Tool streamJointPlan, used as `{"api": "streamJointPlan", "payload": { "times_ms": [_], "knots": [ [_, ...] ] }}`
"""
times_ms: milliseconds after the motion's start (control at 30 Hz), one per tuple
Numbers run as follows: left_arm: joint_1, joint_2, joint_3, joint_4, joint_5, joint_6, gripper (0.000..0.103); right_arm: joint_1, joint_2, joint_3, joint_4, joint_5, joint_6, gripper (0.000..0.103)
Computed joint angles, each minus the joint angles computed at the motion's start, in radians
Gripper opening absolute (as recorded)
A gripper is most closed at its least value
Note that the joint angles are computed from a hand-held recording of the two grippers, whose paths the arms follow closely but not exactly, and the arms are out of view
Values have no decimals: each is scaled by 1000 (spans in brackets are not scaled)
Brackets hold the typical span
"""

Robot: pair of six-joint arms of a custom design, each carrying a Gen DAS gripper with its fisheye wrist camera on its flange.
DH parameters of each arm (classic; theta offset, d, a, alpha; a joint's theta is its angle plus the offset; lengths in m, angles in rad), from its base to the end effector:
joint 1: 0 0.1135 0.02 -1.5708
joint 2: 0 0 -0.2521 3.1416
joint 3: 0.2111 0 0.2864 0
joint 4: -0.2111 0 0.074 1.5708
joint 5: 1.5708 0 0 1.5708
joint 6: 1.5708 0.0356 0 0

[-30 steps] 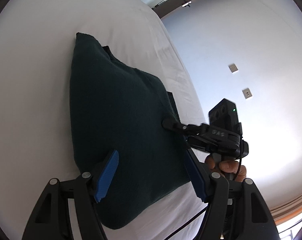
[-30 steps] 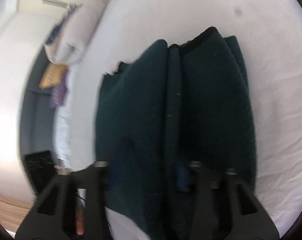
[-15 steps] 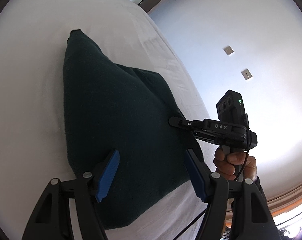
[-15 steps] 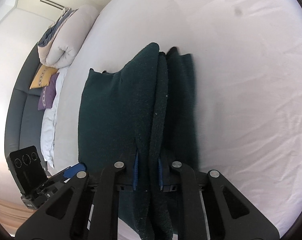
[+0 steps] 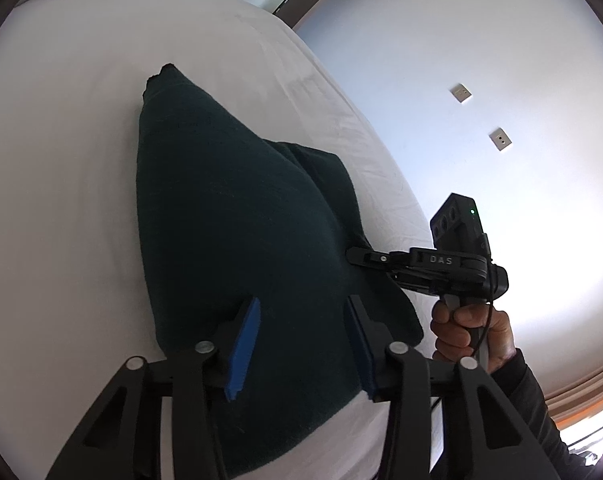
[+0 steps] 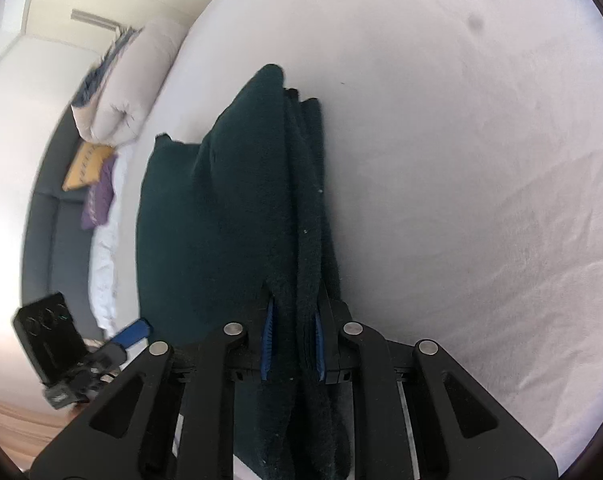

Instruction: Fold small clothes

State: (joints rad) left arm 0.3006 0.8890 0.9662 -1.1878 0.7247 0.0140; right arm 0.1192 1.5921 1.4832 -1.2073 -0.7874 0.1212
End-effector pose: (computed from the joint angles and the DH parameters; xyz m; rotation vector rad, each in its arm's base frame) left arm 0.1793 0.0309 0.3005 -0.1351 2.4661 -0.8308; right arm 0.3299 0.0649 0.2988 -0.1437 2.7551 1.1784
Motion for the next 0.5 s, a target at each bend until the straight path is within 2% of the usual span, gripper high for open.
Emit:
{"api": "streamJointPlan", "payload": {
  "times_ms": [133, 300, 400, 433, 467, 500],
  "knots": [
    [16, 20, 44, 38, -20, 4, 42, -13, -45, -46, 20, -4, -8, 14],
    [-41, 173, 126, 159, -102, -46, 40, -18, -51, -73, 39, -6, -12, 14],
    [-97, 264, 131, 216, -179, -64, 32, -24, -57, -97, 56, -28, -14, 14],
    [-115, 292, 122, 233, -206, -67, 25, -26, -57, -101, 60, -33, -16, 14],
    [-120, 301, 110, 254, -211, -77, 18, -31, -60, -111, 66, -40, -20, 14],
    [-113, 311, 95, 279, -195, -93, 17, -35, -56, -111, 66, -47, -25, 14]
  ]
}}
